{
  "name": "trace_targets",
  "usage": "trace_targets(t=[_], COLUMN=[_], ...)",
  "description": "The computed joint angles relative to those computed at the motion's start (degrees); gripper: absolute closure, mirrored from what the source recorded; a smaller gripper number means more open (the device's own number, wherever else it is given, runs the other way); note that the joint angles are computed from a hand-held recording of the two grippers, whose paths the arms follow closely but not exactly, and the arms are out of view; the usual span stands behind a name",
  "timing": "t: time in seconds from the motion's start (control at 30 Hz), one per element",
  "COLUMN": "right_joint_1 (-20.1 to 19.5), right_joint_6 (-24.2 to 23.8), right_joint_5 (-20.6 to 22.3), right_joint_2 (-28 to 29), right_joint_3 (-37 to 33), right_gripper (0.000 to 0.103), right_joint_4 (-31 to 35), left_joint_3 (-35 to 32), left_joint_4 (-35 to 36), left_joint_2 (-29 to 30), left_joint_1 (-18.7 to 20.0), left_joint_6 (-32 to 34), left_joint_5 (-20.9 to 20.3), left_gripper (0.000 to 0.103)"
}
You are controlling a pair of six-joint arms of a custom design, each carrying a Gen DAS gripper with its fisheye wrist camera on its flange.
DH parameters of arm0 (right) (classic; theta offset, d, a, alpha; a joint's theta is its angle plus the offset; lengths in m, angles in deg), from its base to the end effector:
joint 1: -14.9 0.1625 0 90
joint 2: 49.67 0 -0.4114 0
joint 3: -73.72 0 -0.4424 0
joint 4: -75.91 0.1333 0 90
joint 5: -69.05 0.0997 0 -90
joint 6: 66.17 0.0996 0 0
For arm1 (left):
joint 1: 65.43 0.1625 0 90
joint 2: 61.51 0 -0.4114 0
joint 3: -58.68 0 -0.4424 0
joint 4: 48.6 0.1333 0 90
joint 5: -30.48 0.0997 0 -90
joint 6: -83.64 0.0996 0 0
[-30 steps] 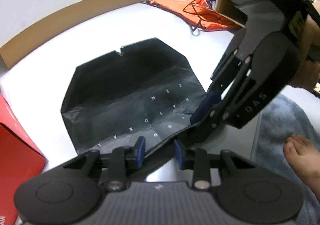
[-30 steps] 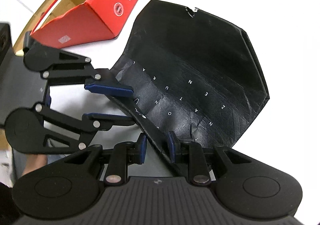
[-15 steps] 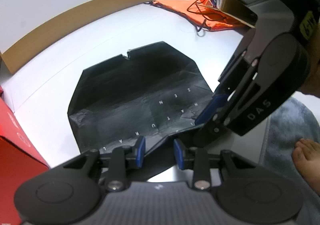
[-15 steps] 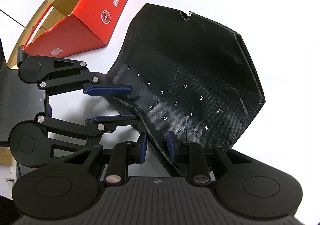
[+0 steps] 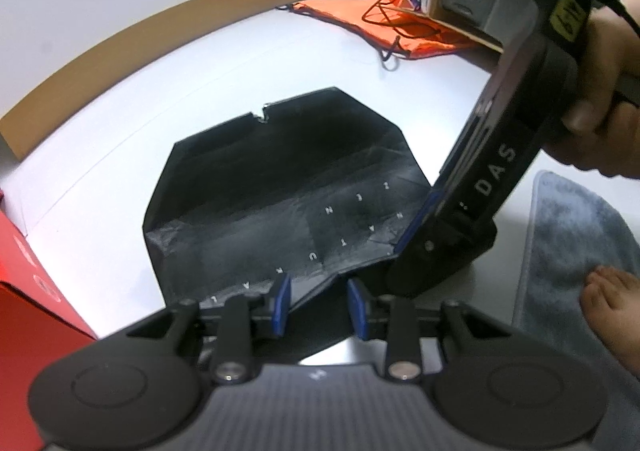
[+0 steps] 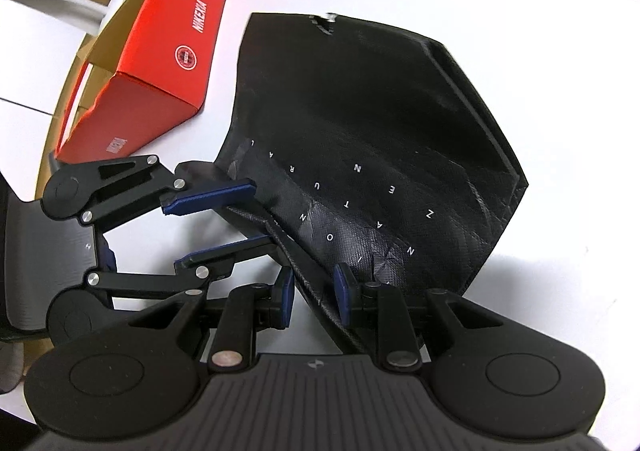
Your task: Fold shopping bag
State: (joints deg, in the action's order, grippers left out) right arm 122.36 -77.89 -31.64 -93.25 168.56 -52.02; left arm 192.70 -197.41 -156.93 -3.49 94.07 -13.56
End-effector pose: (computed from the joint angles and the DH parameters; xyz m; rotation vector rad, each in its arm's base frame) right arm 0.3044 -0.5850 -0.0172 0.7681 -2.8240 -0.3278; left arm -0.0188 -0.4709 0.2655 0.6048 2.2695 -0.5647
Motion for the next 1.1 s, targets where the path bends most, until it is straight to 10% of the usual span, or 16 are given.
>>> trace_targets(t=[0.63,1.1], right_joint_1=[3.1,4.1], right_joint_6=[-10.5,-17.2], right_joint_5=[-9.0,-9.3], right_joint_2=[0.5,-1.6], right_joint_3=[3.6,8.3], right_gripper=[0.071,0.089], right_joint_4=[-12.9,-23.0], left_joint_3=[-1.9,-0.8], left_joint_4=[-2.5,-3.0], left_joint_2=[3.7,3.4], left_joint_1=[2.2,1.5], left_joint_6=[5.2,4.0], left_joint_5=[0.6,1.2], left_gripper=[0.068,0.069])
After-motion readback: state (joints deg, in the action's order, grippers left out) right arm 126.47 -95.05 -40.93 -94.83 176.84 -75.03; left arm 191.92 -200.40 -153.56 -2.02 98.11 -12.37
